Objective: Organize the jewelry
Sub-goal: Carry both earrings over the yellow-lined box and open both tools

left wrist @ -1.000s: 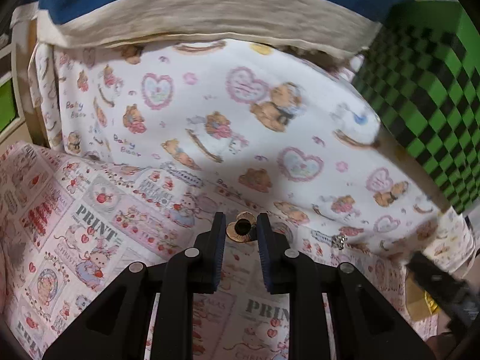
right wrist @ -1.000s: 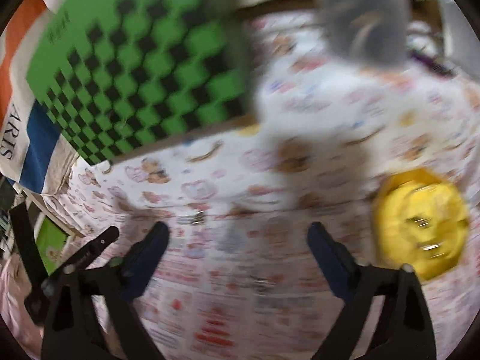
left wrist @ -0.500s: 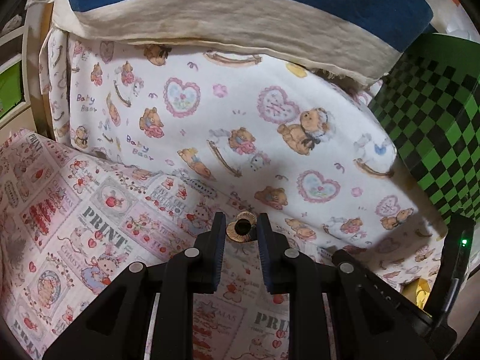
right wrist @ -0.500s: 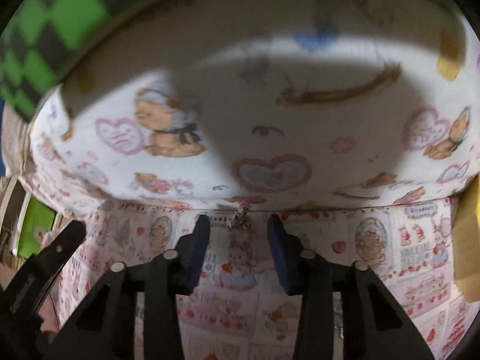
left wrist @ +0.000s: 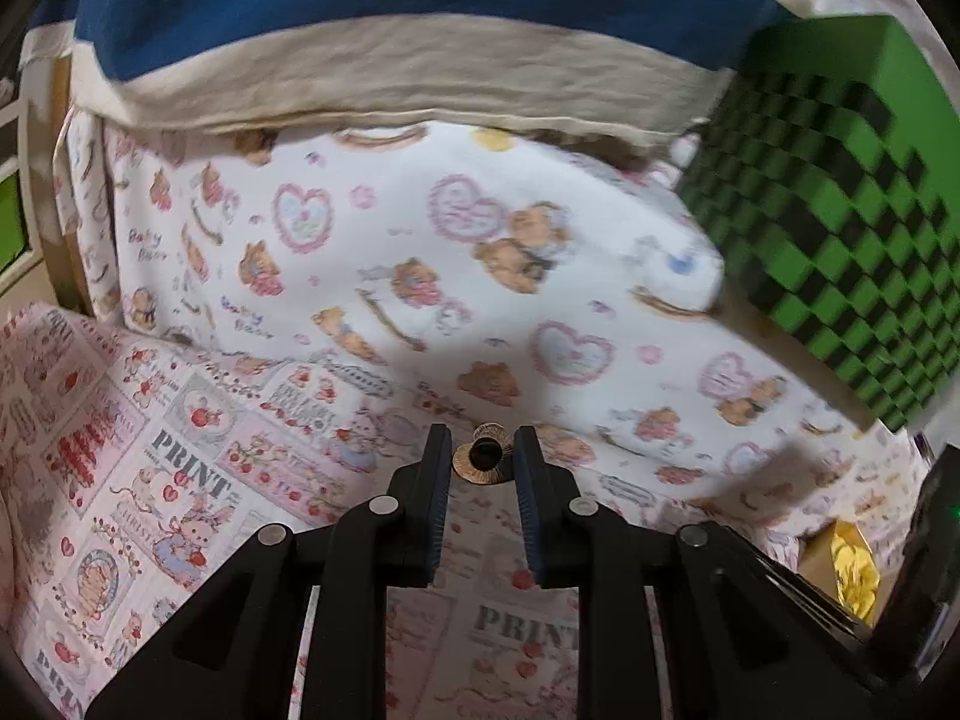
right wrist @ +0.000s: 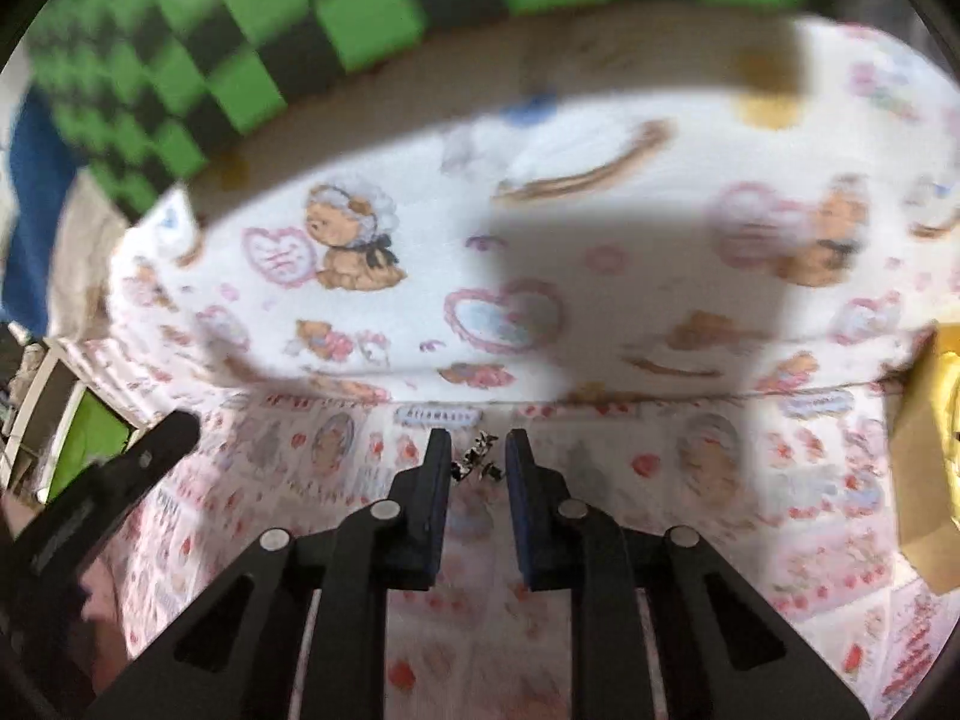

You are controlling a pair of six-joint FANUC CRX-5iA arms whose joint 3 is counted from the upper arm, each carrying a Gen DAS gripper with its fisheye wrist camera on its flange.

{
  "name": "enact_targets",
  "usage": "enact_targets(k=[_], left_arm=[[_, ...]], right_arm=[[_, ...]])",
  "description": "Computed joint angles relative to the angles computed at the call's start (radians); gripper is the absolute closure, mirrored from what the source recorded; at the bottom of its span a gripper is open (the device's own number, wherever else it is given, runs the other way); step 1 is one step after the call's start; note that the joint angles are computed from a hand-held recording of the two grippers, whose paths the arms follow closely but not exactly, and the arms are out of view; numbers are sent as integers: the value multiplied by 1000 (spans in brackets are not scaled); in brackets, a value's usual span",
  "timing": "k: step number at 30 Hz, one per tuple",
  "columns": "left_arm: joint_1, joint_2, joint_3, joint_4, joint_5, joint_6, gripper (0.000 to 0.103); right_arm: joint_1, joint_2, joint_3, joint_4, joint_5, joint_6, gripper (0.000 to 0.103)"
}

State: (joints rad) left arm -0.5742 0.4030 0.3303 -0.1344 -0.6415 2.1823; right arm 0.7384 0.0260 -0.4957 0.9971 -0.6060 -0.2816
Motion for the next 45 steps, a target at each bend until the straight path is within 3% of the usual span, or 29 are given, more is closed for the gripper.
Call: enact_targets(k=[9,10,12,14,22,25,27,30,32,35,37,40,43,45], left_arm=[[-51,-34,0,-107,31,32,83],[-68,-33,14,-153,20,56,83],[-137,-27,84,-367,-80,217,83],[-179,-49,86,-488,-82,302,83],[-231,-106,63,-554,-31,275,83],[-245,-119,55,-553,-4,261,83],[-253,-120,52,-547,15,265,83],[-313,-68,134,-648,-78,357,83],[-291,-51,144,-539,-29,287,83],[-260,-8,171,-311,39,88,83],[-257,38,212,-189,53,-40,83],[-247,141,292,78,29,-279,83],[-279,241,440,62,-73,-249,83],[-285,296,503,115,-108,-298,83]], right_arm=[[64,-199,-171,140,-69,-96,86],[67,-227,-191,153,-76,-107,86],[73,-285,-232,173,-97,-120,86],[91,-324,-268,207,-134,-155,86],[171,-529,-416,290,-333,-232,86],[116,-617,-481,358,-286,-354,86],[44,-695,-524,371,-186,-413,86],[1,-768,-570,391,-150,-465,86],[-12,-792,-586,386,-145,-467,86],[-54,-836,-613,379,-112,-479,86],[-122,-854,-631,394,-39,-515,85],[-274,-891,-669,422,142,-569,85],[-307,-897,-681,381,172,-564,85],[-337,-898,-687,375,203,-571,85]])
